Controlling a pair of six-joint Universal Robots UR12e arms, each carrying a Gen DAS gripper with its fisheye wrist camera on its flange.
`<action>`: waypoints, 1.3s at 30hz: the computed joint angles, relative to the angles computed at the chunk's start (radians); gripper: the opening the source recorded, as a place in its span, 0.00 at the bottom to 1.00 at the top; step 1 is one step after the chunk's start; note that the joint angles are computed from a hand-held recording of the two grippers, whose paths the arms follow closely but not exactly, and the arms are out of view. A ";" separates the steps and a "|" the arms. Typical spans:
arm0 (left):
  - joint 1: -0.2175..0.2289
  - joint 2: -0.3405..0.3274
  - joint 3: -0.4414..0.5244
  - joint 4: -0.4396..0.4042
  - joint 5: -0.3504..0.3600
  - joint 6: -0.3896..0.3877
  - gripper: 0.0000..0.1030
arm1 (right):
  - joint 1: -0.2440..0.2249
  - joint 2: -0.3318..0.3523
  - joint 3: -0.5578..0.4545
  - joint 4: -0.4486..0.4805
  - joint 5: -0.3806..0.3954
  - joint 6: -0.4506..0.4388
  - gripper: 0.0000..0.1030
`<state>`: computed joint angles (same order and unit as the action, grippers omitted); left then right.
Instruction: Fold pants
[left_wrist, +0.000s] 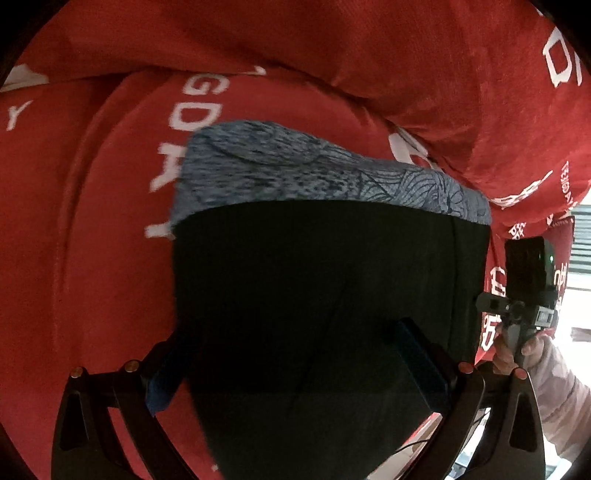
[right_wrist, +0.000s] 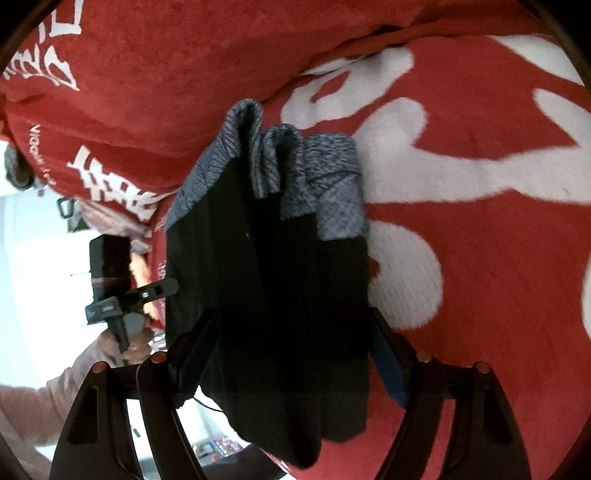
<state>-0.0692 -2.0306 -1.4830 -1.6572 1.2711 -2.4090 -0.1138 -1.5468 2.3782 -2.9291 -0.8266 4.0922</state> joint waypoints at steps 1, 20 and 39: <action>-0.003 0.004 -0.008 0.014 -0.004 0.004 1.00 | -0.004 0.006 0.002 -0.017 0.009 -0.002 0.80; 0.013 0.068 -0.010 0.006 -0.046 0.030 0.72 | 0.000 -0.036 0.011 -0.089 0.002 0.165 0.44; 0.102 0.200 -0.170 0.090 0.081 0.091 0.76 | 0.229 -0.044 0.001 -0.177 -0.116 0.411 0.44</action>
<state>0.0329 -1.8301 -1.6533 -1.5672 1.3518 -2.3180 0.1148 -1.5904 2.3791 -3.1058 -0.9427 4.5036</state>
